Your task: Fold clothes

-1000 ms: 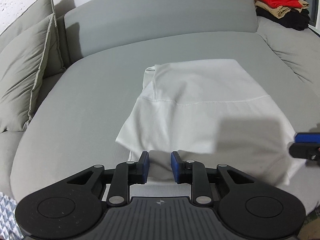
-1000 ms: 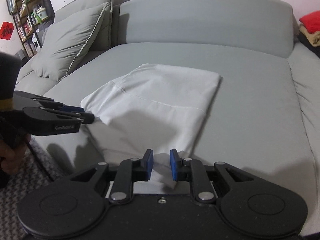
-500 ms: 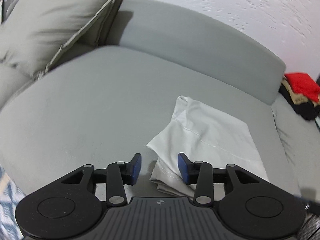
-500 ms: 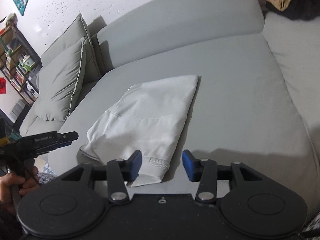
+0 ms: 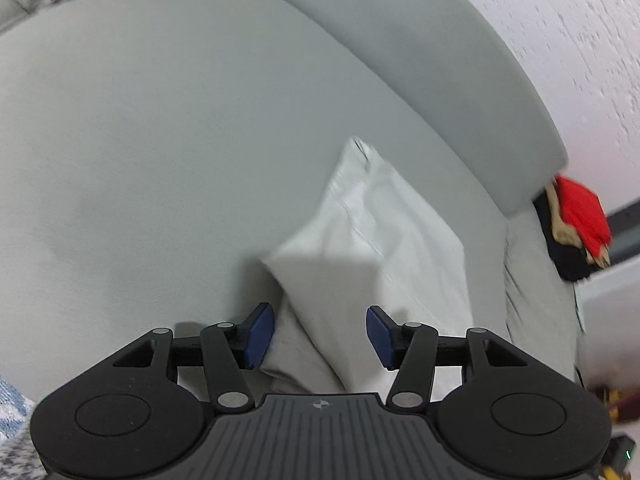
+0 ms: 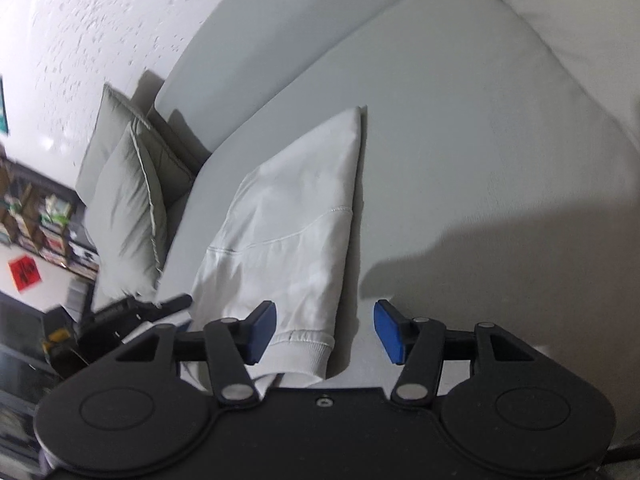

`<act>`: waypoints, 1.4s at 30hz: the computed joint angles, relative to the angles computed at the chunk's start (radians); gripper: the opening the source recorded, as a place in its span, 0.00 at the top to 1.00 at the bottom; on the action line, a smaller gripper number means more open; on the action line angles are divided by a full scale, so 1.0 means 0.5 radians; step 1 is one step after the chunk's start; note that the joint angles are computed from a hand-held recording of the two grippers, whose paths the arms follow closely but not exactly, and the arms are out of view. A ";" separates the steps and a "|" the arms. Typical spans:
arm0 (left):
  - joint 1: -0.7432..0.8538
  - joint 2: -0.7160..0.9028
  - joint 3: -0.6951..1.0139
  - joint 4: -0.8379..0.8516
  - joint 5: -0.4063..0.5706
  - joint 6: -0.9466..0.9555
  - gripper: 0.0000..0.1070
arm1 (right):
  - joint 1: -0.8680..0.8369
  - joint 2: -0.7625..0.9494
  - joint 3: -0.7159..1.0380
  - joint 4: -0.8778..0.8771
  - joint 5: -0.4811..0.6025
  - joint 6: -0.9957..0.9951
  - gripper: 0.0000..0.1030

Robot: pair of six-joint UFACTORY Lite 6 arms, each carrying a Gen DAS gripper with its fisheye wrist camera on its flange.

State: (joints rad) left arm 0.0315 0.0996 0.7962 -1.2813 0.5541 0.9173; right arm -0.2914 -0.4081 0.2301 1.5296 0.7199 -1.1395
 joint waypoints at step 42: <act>-0.065 1.362 1.481 0.146 0.548 -0.138 0.57 | 0.159 1.705 1.219 0.708 0.106 -0.333 0.66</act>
